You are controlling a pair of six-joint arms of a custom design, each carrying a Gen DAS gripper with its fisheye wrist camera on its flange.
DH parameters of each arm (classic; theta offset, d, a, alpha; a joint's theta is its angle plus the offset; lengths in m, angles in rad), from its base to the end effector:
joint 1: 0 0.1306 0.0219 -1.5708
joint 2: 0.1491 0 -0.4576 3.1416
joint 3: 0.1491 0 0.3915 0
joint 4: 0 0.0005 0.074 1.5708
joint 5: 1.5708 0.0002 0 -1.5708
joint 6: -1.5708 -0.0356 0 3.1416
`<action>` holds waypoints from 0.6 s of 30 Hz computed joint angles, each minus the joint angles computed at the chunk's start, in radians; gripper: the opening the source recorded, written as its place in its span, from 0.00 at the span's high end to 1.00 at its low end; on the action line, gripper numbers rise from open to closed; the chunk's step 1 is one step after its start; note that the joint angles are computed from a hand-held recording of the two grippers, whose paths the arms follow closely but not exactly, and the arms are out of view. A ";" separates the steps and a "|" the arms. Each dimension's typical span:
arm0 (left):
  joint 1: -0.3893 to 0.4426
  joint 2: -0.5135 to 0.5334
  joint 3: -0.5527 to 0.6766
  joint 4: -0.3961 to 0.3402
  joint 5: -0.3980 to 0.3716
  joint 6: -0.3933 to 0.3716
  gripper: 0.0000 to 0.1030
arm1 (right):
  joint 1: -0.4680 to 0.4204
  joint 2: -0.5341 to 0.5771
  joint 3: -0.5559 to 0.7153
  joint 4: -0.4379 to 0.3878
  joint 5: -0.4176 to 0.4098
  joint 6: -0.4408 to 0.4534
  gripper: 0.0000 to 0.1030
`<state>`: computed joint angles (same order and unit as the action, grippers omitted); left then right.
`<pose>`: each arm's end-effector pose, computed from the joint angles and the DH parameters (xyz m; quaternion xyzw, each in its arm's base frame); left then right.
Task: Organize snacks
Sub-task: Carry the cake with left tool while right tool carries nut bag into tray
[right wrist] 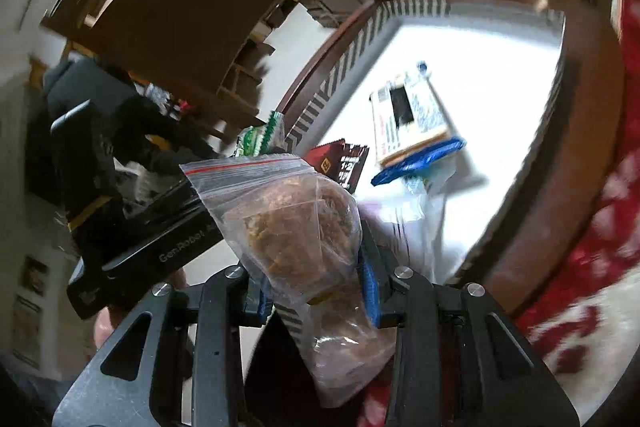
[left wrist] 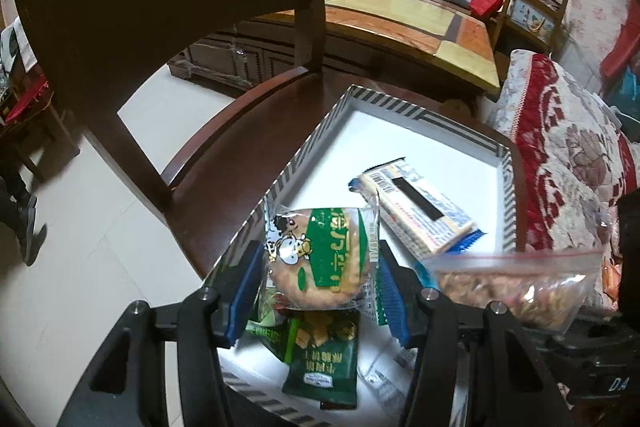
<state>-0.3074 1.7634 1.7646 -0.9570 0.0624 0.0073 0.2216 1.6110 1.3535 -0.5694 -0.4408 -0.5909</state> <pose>0.5994 -0.1932 0.4726 0.1517 0.9405 -0.0768 0.2941 0.5415 0.1371 0.4020 0.0888 0.9082 0.3272 0.2453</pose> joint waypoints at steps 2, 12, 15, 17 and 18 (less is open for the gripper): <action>-0.002 0.011 0.005 -0.002 -0.008 -0.001 0.44 | -0.009 0.012 -0.021 0.056 -0.050 -0.061 0.67; -0.016 0.051 0.037 -0.019 -0.033 0.018 0.39 | -0.005 0.022 0.001 0.047 0.045 -0.055 0.49; -0.019 0.050 0.038 -0.019 -0.047 0.022 0.33 | 0.005 -0.004 0.013 0.008 0.116 -0.010 0.44; -0.021 0.044 0.031 -0.014 -0.052 0.020 0.31 | 0.005 -0.023 0.005 0.008 0.120 -0.014 0.44; -0.022 0.040 0.028 -0.012 -0.052 0.020 0.29 | -0.001 -0.030 0.006 -0.006 0.120 -0.008 0.44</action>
